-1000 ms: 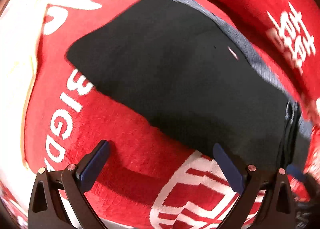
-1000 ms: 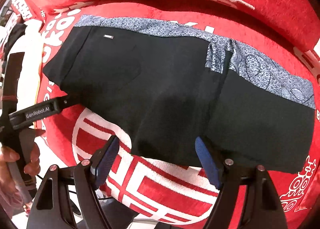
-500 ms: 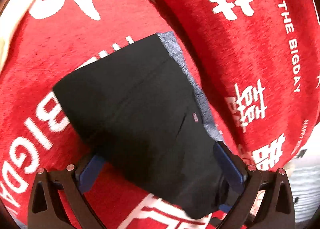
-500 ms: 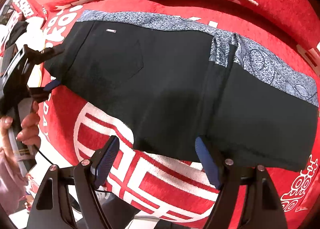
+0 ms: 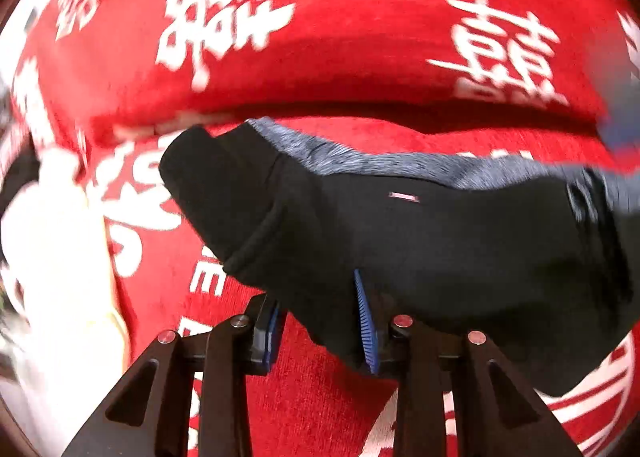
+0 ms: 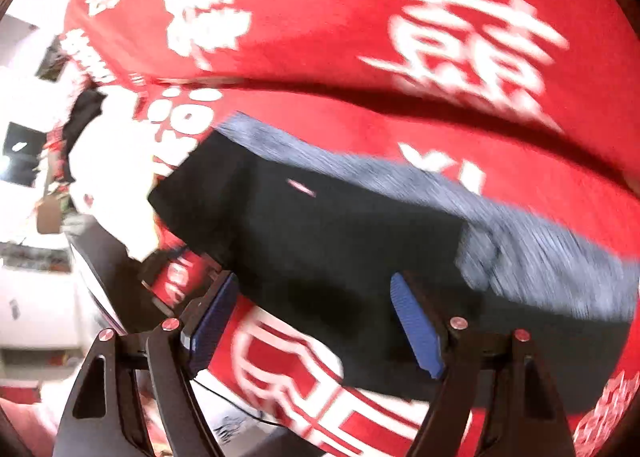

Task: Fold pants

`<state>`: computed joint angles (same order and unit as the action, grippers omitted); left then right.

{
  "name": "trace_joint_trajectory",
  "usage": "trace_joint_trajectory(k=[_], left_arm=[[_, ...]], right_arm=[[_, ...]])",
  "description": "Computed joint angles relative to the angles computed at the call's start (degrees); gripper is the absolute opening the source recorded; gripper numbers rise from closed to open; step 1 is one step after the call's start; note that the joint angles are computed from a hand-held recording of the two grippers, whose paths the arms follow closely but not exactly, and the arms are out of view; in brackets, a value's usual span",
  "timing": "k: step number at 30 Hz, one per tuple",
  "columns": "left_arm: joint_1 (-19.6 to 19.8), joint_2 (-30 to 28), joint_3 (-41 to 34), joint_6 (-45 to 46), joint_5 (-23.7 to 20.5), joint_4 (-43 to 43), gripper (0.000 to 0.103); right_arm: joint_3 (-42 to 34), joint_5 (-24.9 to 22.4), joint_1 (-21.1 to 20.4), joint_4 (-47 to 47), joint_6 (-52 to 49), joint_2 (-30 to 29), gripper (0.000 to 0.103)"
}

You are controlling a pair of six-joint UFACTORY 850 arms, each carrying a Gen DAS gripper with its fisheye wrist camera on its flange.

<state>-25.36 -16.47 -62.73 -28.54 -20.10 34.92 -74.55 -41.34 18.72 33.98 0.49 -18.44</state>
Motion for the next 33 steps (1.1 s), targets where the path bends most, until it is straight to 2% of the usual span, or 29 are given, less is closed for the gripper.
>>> trace_joint_trajectory(k=[5, 9, 12, 13, 14, 15, 19, 21, 26, 30, 33], left_arm=[[-2.35, 1.3, 1.9, -9.52, -0.77, 14.43, 0.034], [-2.86, 0.87, 1.33, -11.08, -1.45, 15.95, 0.034], [-2.89, 0.84, 1.25, -11.31, -1.72, 15.62, 0.034], [-2.76, 0.77, 1.15, -10.77, -1.65, 15.02, 0.034], [-2.5, 0.72, 0.83, -7.88, -1.43, 12.02, 0.034], [-2.46, 0.69, 0.75, -6.09, -1.51, 10.23, 0.034], [-3.46, 2.66, 1.08, -0.45, -0.18, 6.94, 0.034], [-3.96, 4.03, 0.46, 6.96, 0.84, -1.2, 0.034], [-6.67, 6.38, -1.53, 25.22, 1.94, -18.51, 0.034], [-10.68, 6.38, -5.15, 42.92, -0.8, -36.52, 0.034], [-14.7, 5.36, -7.21, 47.58, -2.52, -41.38, 0.034]], right_arm=[[-20.39, -13.27, 0.75, 5.71, -8.35, -14.26, 0.086], [-38.58, -23.99, 4.22, 0.75, -8.58, -27.16, 0.086], [-47.8, -28.99, 6.47, -7.05, -6.14, -33.95, 0.086], [-49.28, -29.98, 6.88, -9.36, -4.64, -35.46, 0.081], [-48.73, -30.06, 6.79, -9.48, -4.09, -35.65, 0.041], [-46.03, -28.6, 6.26, -7.91, -3.53, -34.46, 0.019], [-29.51, -18.04, 2.91, 0.99, -9.11, -23.9, 0.019], [-21.48, -14.27, 0.7, 7.15, -14.95, -18.15, 0.019], [-2.13, -6.37, -5.99, 23.62, -24.78, -3.09, 0.019], [11.94, -1.18, -10.93, 32.4, -30.61, 9.67, 0.019], [21.2, 0.12, -16.46, 36.92, -32.44, 18.86, 0.019]])
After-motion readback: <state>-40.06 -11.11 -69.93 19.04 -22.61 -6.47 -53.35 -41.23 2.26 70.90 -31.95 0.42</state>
